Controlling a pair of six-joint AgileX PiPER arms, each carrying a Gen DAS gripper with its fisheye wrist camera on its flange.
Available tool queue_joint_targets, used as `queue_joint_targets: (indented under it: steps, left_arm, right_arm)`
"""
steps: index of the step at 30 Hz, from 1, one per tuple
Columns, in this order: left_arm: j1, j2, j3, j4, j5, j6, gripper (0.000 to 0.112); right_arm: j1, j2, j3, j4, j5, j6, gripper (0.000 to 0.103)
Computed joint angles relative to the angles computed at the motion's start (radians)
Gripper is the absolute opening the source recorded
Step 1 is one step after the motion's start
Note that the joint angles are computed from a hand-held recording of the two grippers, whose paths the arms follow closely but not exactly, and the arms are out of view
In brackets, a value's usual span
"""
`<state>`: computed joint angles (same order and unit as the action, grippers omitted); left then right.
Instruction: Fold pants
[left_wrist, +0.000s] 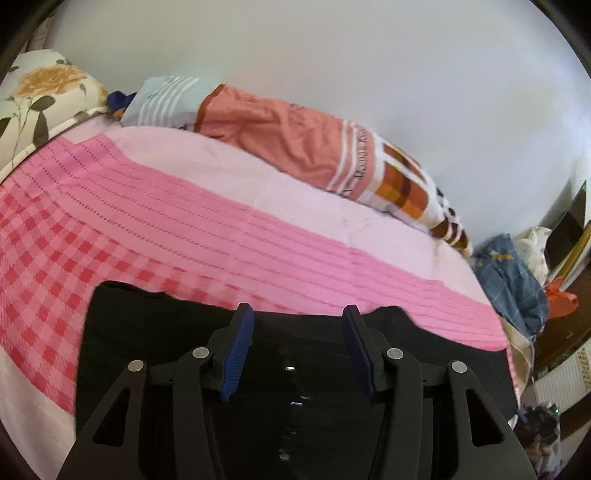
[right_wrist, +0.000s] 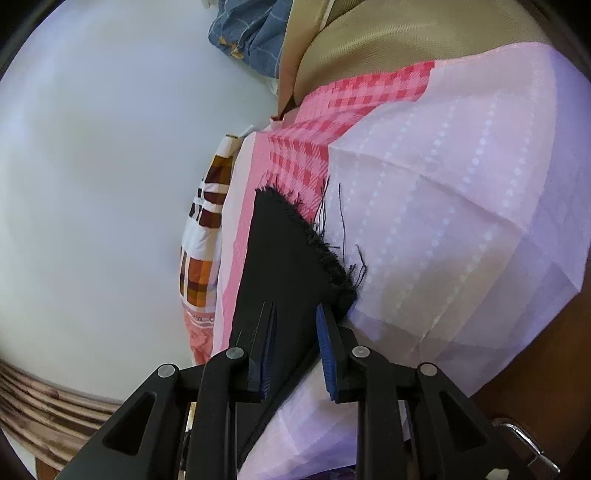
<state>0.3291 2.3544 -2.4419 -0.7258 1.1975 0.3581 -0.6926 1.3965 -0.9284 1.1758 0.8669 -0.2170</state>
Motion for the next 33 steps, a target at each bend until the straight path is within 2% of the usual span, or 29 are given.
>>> queue_joint_targets:
  steps: [4,10,12,15,17,20,23,25,27,29,33]
  left_arm:
    - [-0.03,-0.102,0.148,-0.049,-0.038,0.057,0.057]
    - [-0.081,-0.172,0.217,-0.058,-0.032,0.061,0.064]
    - [-0.096,-0.191,0.236,-0.04,-0.026,0.041,0.069]
    - [-0.124,-0.243,0.317,-0.015,-0.066,0.049,0.07]
    - [-0.16,-0.286,0.367,0.053,-0.104,0.048,0.072]
    - [-0.2,-0.314,0.395,0.107,-0.106,0.046,0.075]
    - [-0.234,-0.329,0.401,0.127,-0.077,0.06,0.077]
    - [-0.25,-0.361,0.448,0.117,-0.098,0.106,0.078]
    - [-0.275,-0.389,0.488,0.123,-0.122,0.146,0.079]
    - [-0.302,-0.402,0.501,0.145,-0.128,0.159,0.079]
    - [-0.334,-0.424,0.525,0.135,-0.121,0.181,0.08]
  right_arm:
    - [-0.022,-0.026,0.016,-0.012,0.013,0.011,0.024]
    - [-0.019,-0.007,0.013,-0.041,0.011,0.028,0.024]
    - [-0.007,-0.008,0.007,-0.048,-0.002,0.034,0.024]
    - [0.017,0.004,-0.01,-0.061,-0.02,0.041,0.024]
    - [0.053,0.008,-0.04,-0.154,-0.043,0.102,0.007]
    - [0.051,-0.014,-0.021,-0.169,-0.053,0.118,0.005]
    - [0.039,-0.059,-0.003,-0.215,-0.055,0.141,0.004]
    - [0.019,-0.064,0.014,-0.221,-0.047,0.136,0.001]
    - [-0.018,-0.063,0.044,-0.154,-0.029,0.08,0.001]
    - [-0.014,-0.074,0.041,-0.164,-0.032,0.082,0.002]
    - [-0.051,-0.093,0.064,-0.082,-0.019,0.056,0.009]
